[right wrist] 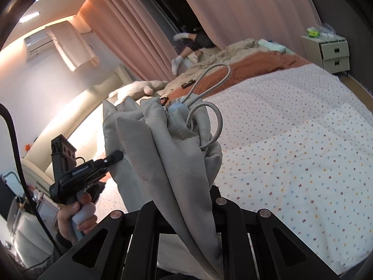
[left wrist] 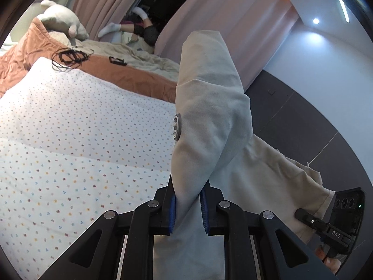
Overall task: Fold large clothes
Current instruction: 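Carry the folded beige jacket with both tools toward the clothes stack by the headboard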
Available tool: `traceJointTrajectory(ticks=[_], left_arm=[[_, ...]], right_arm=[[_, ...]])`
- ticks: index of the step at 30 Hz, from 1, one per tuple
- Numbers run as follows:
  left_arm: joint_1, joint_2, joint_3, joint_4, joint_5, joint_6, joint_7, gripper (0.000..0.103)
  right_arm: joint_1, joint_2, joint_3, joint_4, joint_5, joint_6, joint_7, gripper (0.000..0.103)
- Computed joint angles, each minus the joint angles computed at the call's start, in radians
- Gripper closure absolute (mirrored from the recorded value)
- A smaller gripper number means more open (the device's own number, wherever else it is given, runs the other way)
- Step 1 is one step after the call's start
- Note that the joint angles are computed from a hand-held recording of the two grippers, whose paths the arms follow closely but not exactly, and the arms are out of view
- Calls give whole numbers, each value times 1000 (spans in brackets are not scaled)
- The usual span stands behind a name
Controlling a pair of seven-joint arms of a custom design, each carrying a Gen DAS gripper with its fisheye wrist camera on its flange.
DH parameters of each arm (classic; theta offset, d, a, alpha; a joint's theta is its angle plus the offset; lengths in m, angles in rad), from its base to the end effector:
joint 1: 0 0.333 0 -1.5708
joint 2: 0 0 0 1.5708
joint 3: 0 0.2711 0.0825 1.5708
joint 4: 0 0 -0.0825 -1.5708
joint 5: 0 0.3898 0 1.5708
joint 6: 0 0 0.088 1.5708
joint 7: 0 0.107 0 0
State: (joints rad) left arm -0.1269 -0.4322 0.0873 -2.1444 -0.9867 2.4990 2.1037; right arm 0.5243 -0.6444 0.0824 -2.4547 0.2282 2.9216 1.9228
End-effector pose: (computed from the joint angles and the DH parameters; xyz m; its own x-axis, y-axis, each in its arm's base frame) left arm 0.4970 -0.0078 0.6233 -0.2685 -0.7824 0.5619 -0.6400 -0.2911 -0.7111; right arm 0.3626 0.2427 0.6165 0.3120 -0.8288 -0.4644 -0.6083 0.2012 -0.7678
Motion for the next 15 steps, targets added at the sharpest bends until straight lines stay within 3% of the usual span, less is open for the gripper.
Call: traceJointTrajectory(ticks=[7, 15], left_arm=[[-3, -164, 38, -91, 3, 4, 11, 85], [9, -372, 99, -188, 102, -22, -41, 85]], right_arm=[[-18, -95, 84, -19, -56, 11, 64, 91], [8, -140, 149, 5, -109, -5, 137, 91]])
